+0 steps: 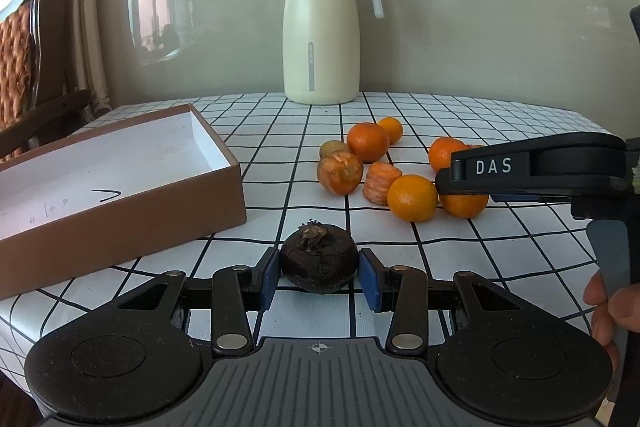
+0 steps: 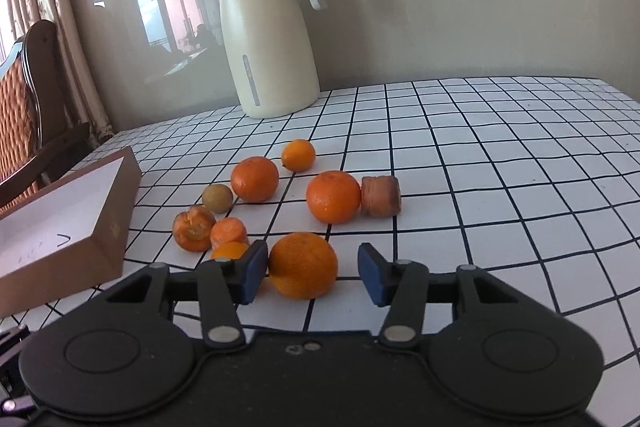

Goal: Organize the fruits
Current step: 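Carry both fruits into the white box and open both tools to release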

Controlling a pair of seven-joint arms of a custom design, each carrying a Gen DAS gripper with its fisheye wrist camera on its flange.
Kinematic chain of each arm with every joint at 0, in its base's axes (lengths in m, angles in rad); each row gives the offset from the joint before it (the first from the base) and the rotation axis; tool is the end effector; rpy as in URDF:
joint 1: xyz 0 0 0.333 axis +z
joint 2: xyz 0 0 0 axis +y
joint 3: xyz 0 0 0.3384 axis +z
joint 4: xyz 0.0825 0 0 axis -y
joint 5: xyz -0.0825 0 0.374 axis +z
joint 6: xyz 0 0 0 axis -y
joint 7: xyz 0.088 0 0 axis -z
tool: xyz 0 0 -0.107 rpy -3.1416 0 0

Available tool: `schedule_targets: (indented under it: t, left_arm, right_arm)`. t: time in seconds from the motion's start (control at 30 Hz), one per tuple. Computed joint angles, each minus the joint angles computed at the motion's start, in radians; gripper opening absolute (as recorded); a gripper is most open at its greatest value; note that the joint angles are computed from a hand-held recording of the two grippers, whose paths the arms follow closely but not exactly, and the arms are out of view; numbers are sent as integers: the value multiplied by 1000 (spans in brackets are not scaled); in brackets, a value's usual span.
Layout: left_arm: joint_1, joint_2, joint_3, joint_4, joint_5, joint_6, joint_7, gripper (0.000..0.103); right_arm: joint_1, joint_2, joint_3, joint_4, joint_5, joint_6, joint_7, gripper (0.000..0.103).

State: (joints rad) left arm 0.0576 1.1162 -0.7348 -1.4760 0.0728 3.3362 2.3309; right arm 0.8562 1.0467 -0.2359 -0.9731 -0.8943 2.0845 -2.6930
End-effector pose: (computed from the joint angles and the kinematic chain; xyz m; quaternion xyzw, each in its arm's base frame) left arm 0.7006 -0.3176 0.2386 -0.3068 0.8115 -0.4564 0.1976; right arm 0.6350 0.5066 0.2778 -0.3212 0.8196 -0.3853 0.2767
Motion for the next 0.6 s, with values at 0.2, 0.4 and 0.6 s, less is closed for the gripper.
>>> schedule_targets:
  t: [0.2, 0.4, 0.6]
  left_arm:
    - [0, -3, 5, -14, 10, 20, -8, 42]
    - [3, -1, 4, -19, 30, 34, -25, 42]
    - [13, -4, 6, -40, 61, 58, -47, 42]
  right_arm:
    - [-3, -10, -6, -30, -8, 31, 64, 42]
    - [-5, -45, 0, -93, -53, 89, 122, 29]
    - [13, -13, -2, -30, -27, 6, 55, 28]
